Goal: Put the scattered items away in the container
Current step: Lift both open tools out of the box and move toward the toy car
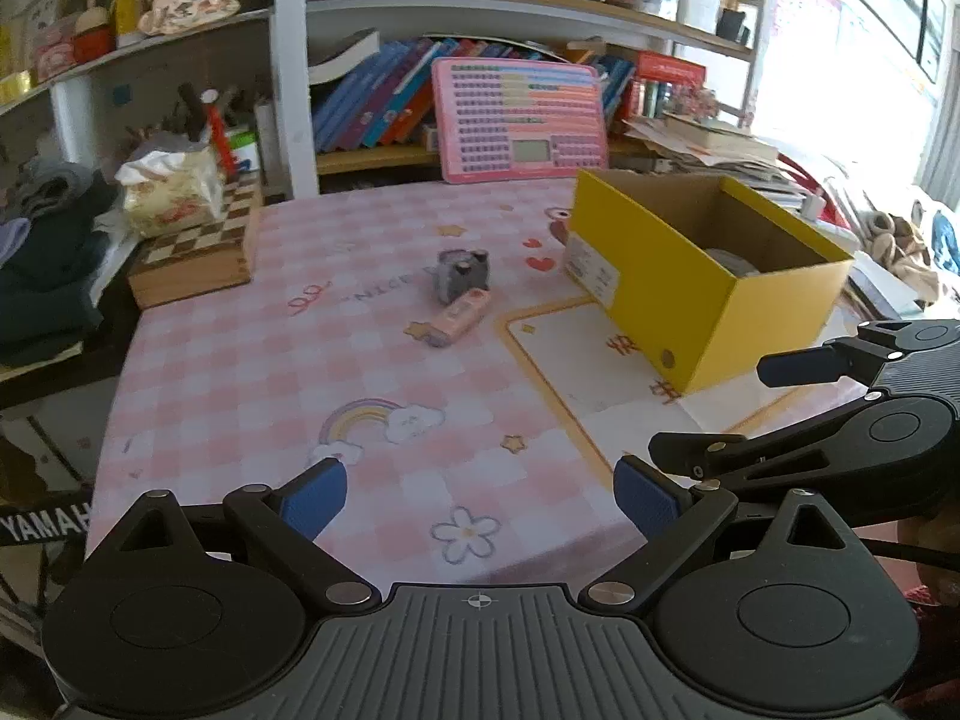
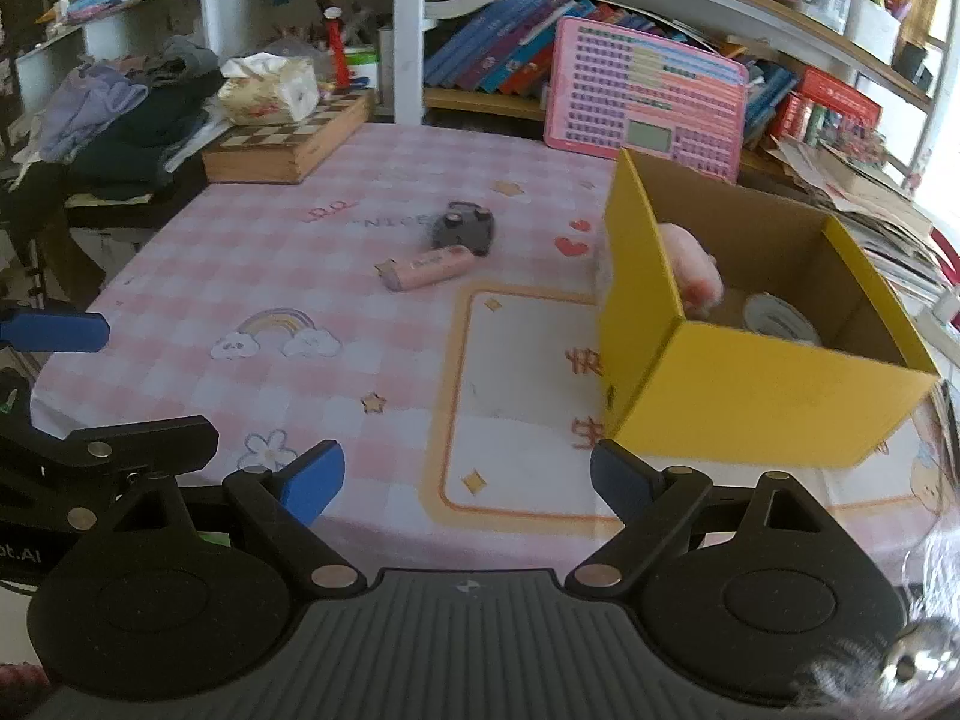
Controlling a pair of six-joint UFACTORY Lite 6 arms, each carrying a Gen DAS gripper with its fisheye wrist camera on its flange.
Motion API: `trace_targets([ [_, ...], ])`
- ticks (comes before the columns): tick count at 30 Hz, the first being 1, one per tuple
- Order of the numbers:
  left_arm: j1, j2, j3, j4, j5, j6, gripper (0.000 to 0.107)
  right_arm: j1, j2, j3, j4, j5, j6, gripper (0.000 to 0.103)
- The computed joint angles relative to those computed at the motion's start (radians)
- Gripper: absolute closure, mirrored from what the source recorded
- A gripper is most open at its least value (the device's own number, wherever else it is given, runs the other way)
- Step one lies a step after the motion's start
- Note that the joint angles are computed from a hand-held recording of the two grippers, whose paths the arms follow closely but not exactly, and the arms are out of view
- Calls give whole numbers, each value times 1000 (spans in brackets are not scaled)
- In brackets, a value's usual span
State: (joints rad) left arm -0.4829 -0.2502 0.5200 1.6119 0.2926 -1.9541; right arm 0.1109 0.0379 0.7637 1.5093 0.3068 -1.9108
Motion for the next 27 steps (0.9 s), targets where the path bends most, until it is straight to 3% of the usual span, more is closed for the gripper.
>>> trace_targets([
  [18,220,238,203,364,-72,-248,9,105,317,352,-32,-18,8,21],
  [27,298,397,355,417,-107,-271,9,142,555,652,-304,-4,329,21],
])
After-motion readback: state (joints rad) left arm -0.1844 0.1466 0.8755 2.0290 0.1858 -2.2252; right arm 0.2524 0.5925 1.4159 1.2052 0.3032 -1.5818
